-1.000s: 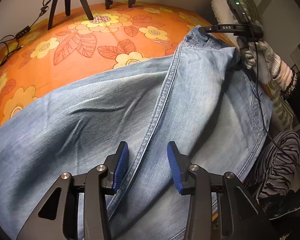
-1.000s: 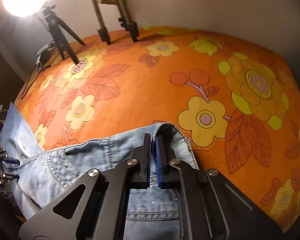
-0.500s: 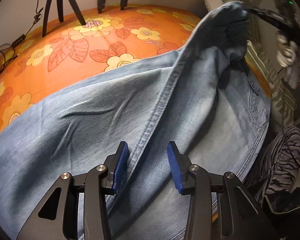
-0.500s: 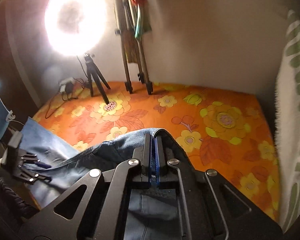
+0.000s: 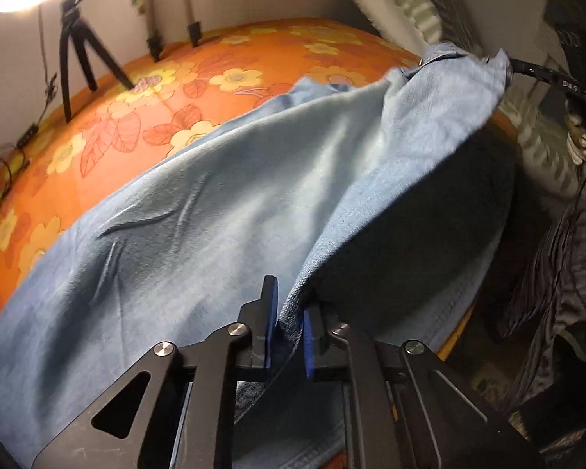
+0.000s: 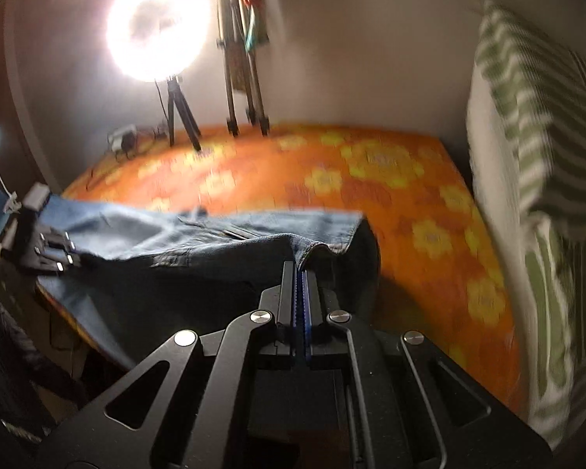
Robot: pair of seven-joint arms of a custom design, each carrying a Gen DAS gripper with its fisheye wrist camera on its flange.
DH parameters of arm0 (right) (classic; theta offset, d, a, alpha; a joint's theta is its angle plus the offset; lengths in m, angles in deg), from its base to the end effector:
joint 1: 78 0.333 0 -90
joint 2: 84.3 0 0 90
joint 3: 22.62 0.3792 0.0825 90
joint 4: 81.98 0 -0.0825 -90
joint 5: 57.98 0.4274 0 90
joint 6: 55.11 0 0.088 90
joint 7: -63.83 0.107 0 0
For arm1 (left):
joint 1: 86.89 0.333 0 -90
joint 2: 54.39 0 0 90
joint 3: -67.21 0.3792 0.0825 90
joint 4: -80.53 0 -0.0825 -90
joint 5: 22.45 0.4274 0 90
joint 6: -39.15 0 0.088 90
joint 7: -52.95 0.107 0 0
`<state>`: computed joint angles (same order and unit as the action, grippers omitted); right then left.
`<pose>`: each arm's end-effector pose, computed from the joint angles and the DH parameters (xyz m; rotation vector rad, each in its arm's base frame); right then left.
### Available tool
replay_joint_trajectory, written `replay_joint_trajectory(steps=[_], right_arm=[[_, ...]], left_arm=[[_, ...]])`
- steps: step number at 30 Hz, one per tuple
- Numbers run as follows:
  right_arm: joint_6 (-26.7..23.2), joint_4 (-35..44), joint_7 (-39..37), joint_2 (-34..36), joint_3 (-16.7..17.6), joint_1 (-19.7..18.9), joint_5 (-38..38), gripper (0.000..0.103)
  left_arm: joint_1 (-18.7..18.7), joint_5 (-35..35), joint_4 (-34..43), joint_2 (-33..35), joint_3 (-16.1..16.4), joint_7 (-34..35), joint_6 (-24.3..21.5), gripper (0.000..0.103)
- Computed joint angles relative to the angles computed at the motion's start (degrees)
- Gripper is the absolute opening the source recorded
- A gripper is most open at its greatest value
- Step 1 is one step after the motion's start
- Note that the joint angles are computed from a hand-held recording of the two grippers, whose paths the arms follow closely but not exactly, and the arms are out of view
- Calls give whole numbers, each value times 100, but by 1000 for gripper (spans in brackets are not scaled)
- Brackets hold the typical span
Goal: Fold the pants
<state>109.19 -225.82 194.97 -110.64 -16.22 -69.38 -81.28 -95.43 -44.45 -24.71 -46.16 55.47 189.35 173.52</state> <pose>0.4369 0.1467 0.5696 -1.6049 1.7741 -0.6733 0.6394 -0.2344 0.5365 -0.9145 2.7864 -0.7279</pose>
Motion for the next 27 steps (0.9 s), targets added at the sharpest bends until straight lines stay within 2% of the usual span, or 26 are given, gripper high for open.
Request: replay_joint_trajectory(steps=[3,6,9,10,12,13,14,17,19,22,24,25,26,27], right_arm=[[-246,-305,-136,-196,-26,120,51,3],[-631,-481,-466,-304,-274,516,461,3],[-830,-647,-492,-493,-362,639,803,10],[-760,-750,-474,-593,-466,717,1011,13],[-709,-864,-387,-723,-535,756,1280,28],[-656,-924,-317,-796,-568,762,1410,41],[-584,-975,-279,-849,-624,790,1540,47],[-458,-1047,-153,-902,-808,944,1976,47],[-543,-959,-40,-745,-906,1041,2286,47],[-255,-984,54,-479,-1144,1248,2846,47],[119,-1030,-42,-258,-1505,1630,3426,47],[251,-1024,-125,-152,-1628,1780,3628,44],[360,-990,-177,-19,-1673,1858,3758,27],[369,-950,-194,64,-1622,1834,3782,16]], left_arm=[[-53,142,-210,-142,-18,103,201,8],[-68,161,-333,-243,-12,167,307,8],[-68,120,-376,-292,1,174,376,8],[-74,118,-391,-304,1,171,405,8],[-86,138,-435,-340,1,164,445,8],[-92,153,-459,-357,0,171,462,8],[-97,161,-488,-378,1,181,478,8],[-109,190,-584,-453,2,246,528,8],[-126,251,-636,-490,2,279,609,8],[-141,256,-672,-529,3,284,675,8],[-141,235,-701,-560,8,328,695,8],[-141,234,-712,-573,11,348,700,8],[-141,234,-720,-585,14,356,703,8],[-139,228,-720,-595,18,367,693,8]])
